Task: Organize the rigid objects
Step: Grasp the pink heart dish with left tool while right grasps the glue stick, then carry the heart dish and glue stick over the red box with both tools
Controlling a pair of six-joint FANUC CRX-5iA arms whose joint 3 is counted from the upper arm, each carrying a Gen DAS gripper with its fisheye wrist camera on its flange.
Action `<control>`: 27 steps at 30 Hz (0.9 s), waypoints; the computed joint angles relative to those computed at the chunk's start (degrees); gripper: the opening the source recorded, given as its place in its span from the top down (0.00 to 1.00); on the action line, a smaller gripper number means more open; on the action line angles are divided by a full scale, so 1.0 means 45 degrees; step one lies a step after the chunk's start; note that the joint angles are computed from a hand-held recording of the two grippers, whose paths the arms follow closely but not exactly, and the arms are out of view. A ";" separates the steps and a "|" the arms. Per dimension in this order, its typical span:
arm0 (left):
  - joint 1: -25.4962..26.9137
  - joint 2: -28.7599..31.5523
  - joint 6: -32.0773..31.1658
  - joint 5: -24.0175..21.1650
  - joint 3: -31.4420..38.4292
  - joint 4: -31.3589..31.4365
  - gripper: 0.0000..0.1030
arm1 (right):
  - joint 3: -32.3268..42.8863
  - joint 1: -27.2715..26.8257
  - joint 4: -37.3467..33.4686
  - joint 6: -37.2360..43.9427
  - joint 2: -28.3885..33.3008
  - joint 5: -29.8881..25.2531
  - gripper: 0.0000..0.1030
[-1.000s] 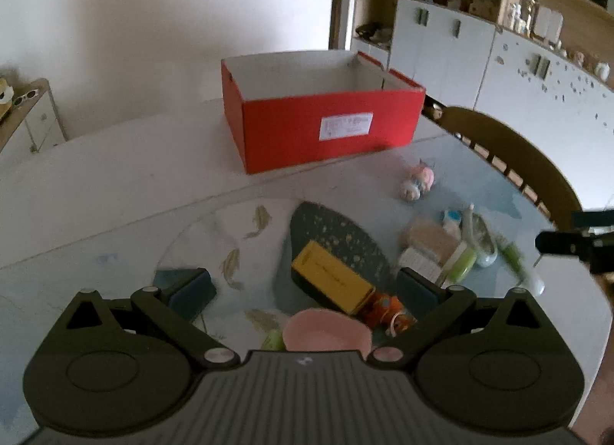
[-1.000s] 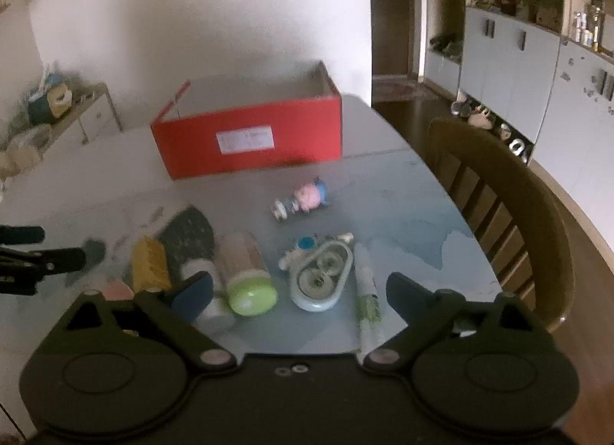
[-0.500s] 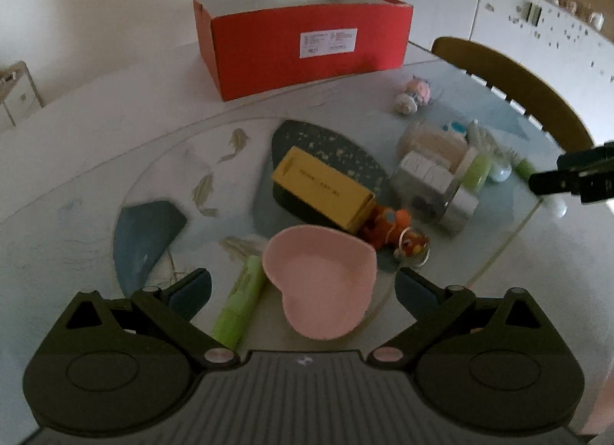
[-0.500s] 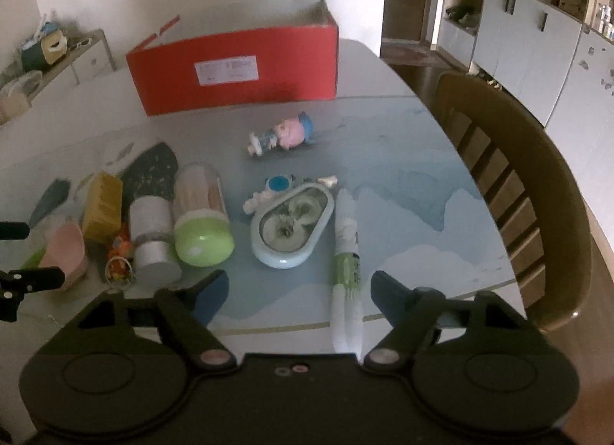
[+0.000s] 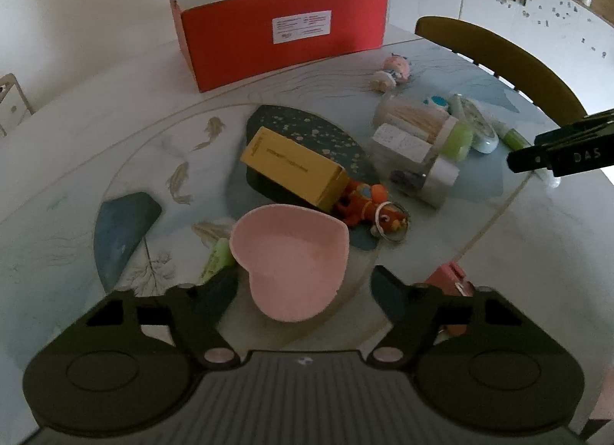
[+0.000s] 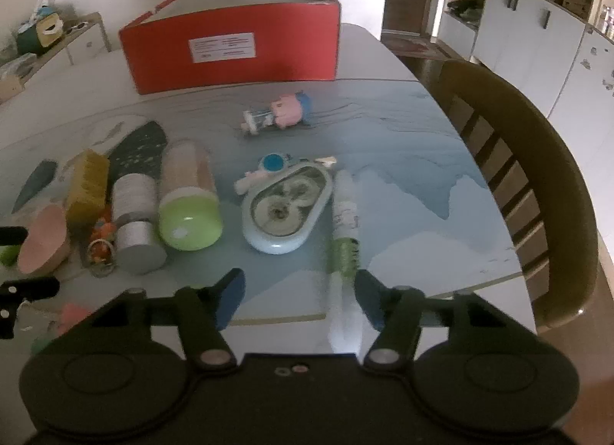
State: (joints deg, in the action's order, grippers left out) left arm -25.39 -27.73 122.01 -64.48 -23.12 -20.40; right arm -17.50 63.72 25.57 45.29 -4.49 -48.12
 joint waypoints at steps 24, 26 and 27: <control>0.0329 0.0421 0.0731 -0.0072 0.0306 -0.0274 0.39 | 0.0494 -0.0719 -0.0171 -0.0330 0.0601 -0.0032 0.84; 0.0404 0.0348 0.0748 -0.0053 0.0321 -0.0208 0.39 | 0.0416 -0.0672 -0.0042 -0.0632 0.0485 -0.0001 0.84; 0.0431 0.0296 0.0748 -0.0047 0.0346 -0.0182 0.39 | 0.0406 -0.0671 -0.0079 -0.0708 0.0411 0.0041 0.84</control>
State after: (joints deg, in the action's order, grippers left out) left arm -23.45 -26.39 125.37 -64.69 -21.56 -21.22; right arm -15.68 60.69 25.22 42.10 -2.64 -47.94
